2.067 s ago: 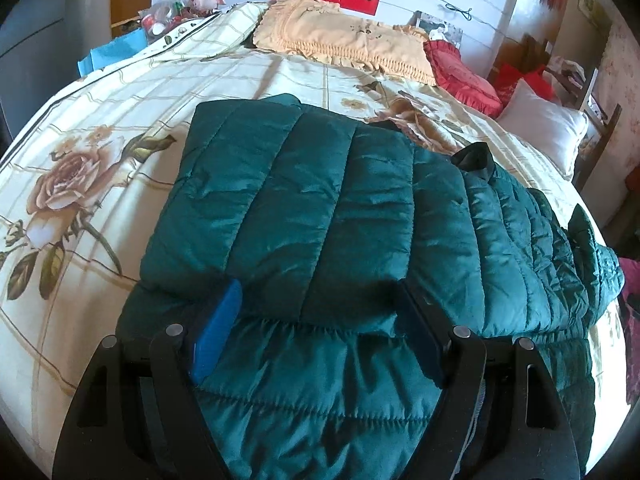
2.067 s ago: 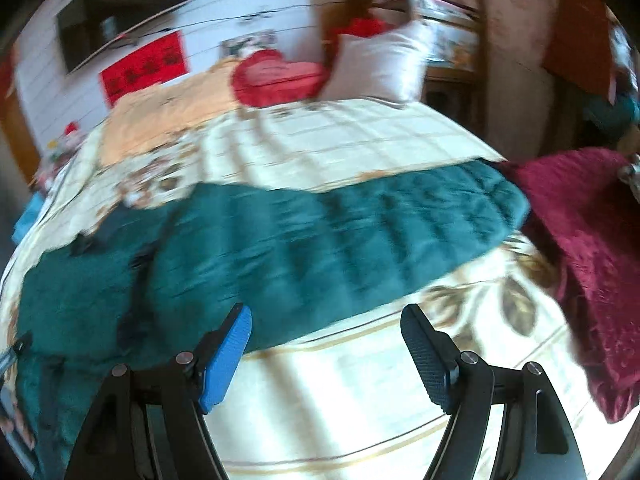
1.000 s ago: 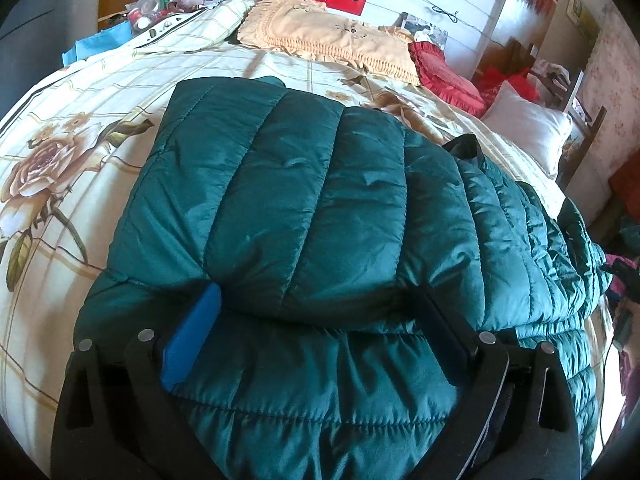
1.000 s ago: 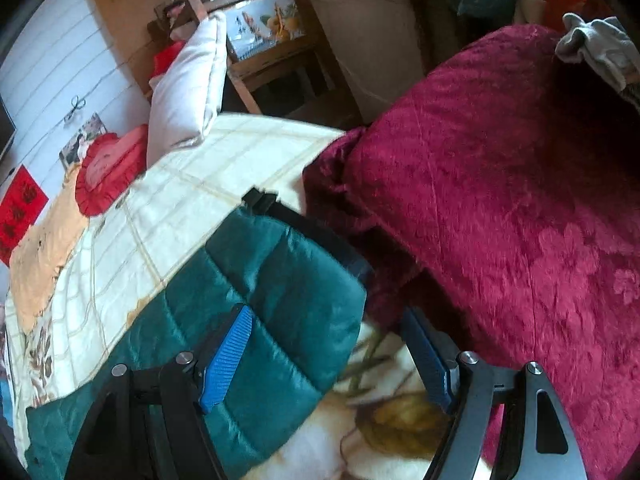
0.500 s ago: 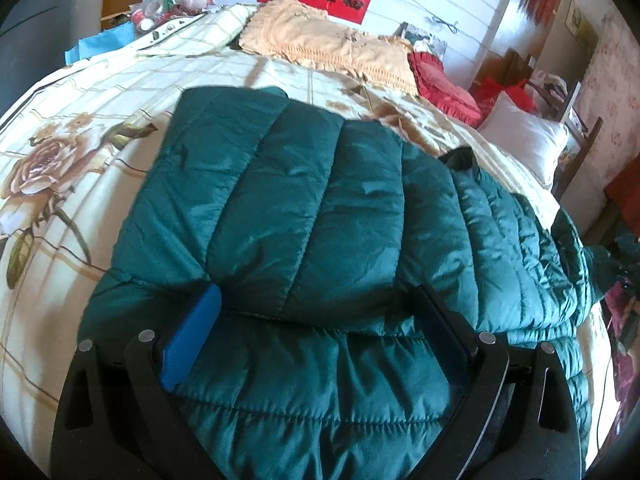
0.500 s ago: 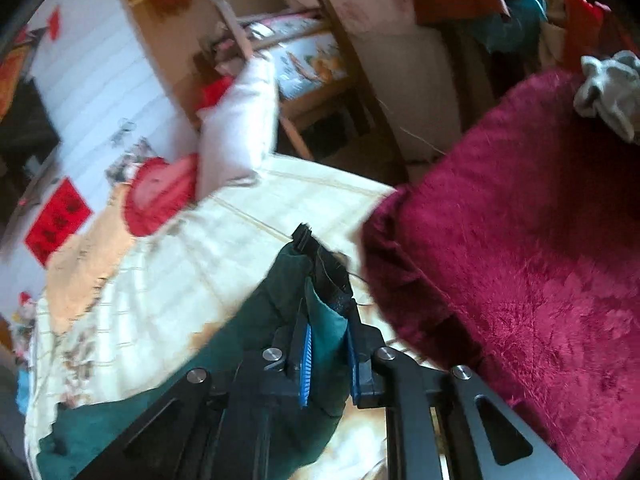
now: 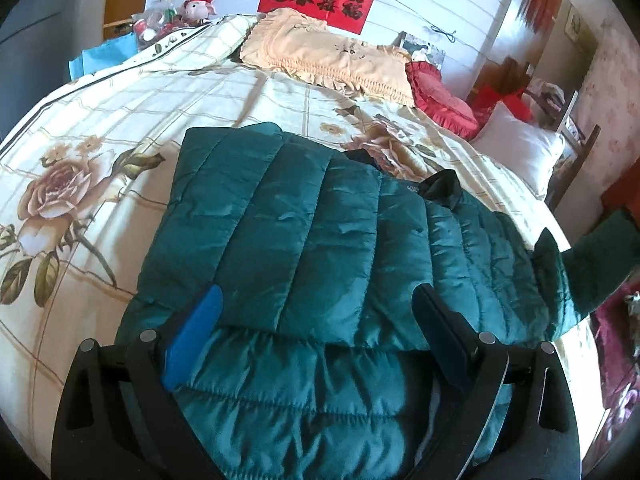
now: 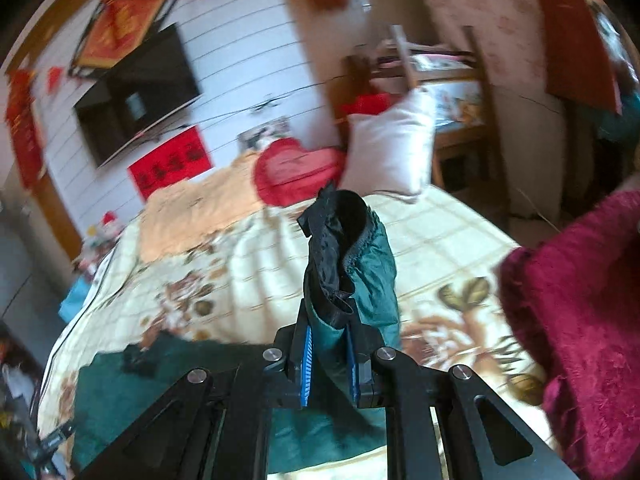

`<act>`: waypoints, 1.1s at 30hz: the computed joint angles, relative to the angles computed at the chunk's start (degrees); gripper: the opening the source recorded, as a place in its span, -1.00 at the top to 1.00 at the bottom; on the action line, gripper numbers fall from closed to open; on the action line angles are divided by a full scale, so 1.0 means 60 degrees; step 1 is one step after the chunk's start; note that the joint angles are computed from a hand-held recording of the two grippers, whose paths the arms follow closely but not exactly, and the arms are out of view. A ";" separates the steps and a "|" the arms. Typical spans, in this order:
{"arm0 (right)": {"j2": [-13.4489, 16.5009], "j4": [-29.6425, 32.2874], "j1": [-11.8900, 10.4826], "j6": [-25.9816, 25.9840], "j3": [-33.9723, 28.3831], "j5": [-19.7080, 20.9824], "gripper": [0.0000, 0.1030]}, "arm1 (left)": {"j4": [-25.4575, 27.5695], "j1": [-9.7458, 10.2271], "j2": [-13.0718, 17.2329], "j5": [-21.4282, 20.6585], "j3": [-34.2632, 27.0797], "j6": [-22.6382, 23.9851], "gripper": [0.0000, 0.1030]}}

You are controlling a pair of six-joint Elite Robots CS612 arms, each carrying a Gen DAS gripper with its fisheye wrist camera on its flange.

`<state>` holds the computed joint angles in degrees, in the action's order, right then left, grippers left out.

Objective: Fold large clothes
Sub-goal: 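Lift the sleeve with the right gripper and fold it over the jacket body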

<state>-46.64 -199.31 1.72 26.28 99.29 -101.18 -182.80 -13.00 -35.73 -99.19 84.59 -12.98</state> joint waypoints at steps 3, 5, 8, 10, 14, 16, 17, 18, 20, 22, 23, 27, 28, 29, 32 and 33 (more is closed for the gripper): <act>0.0064 0.0227 0.0214 -0.0140 -0.0202 0.0203 0.74 | -0.0078 -0.0001 -0.0085 0.0056 0.0160 0.0018 -0.87; 0.0141 0.0433 0.0349 -0.0218 -0.0368 0.0367 0.74 | 0.0028 -0.0017 -0.0136 0.0094 0.0231 0.0135 -0.87; 0.0296 0.0708 0.0543 -0.0329 -0.0641 0.0689 0.74 | 0.0059 -0.0018 -0.0170 0.0118 0.0292 0.0186 -0.87; 0.0426 0.0922 0.0673 -0.0428 -0.0864 0.0897 0.74 | 0.0073 -0.0011 -0.0193 0.0113 0.0319 0.0160 -0.87; 0.0756 0.1411 0.0977 -0.0583 -0.1446 0.1260 0.74 | 0.0051 0.0042 -0.0222 -0.0005 0.0330 0.0058 -0.87; 0.0927 0.1605 0.1093 -0.0567 -0.1720 0.1437 0.74 | 0.0029 0.0078 -0.0237 -0.0048 0.0345 0.0015 -0.87; 0.1016 0.1726 0.1153 -0.0563 -0.1872 0.1525 0.74 | 0.0002 0.0098 -0.0242 -0.0063 0.0359 0.0005 -0.87; 0.1089 0.1836 0.1214 -0.0582 -0.2009 0.1555 0.74 | -0.0023 0.0112 -0.0252 -0.0058 0.0379 0.0002 -0.87; 0.1230 0.1981 0.1308 -0.0629 -0.2254 0.1675 0.74 | -0.0070 0.0143 -0.0281 -0.0045 0.0455 0.0006 -0.87; 0.1350 0.2125 0.1386 -0.0651 -0.2466 0.1792 0.74 | -0.0071 0.0167 -0.0289 -0.0039 0.0495 0.0016 -0.87; 0.1391 0.2179 0.1414 -0.0658 -0.2541 0.1826 0.74 | -0.0060 0.0175 -0.0296 -0.0025 0.0520 0.0047 -0.87; 0.1539 0.2445 0.1517 -0.0646 -0.2796 0.1935 0.74 | -0.0090 0.0211 -0.0305 -0.0014 0.0584 0.0033 -0.87; 0.1584 0.2554 0.1557 -0.0671 -0.2872 0.1934 0.74 | -0.0087 0.0231 -0.0303 -0.0054 0.0584 0.0011 -0.87; 0.1602 0.2621 0.1581 -0.0686 -0.2912 0.1938 0.74 | -0.0093 0.0244 -0.0305 -0.0084 0.0588 -0.0019 -0.87; 0.1674 0.2840 0.1678 -0.0834 -0.3065 0.1960 0.74 | -0.0130 0.0261 -0.0307 -0.0125 0.0604 -0.0057 -0.87; 0.1689 0.2879 0.1708 -0.0874 -0.3099 0.1963 0.74 | -0.0144 0.0262 -0.0312 -0.0123 0.0627 -0.0044 -0.87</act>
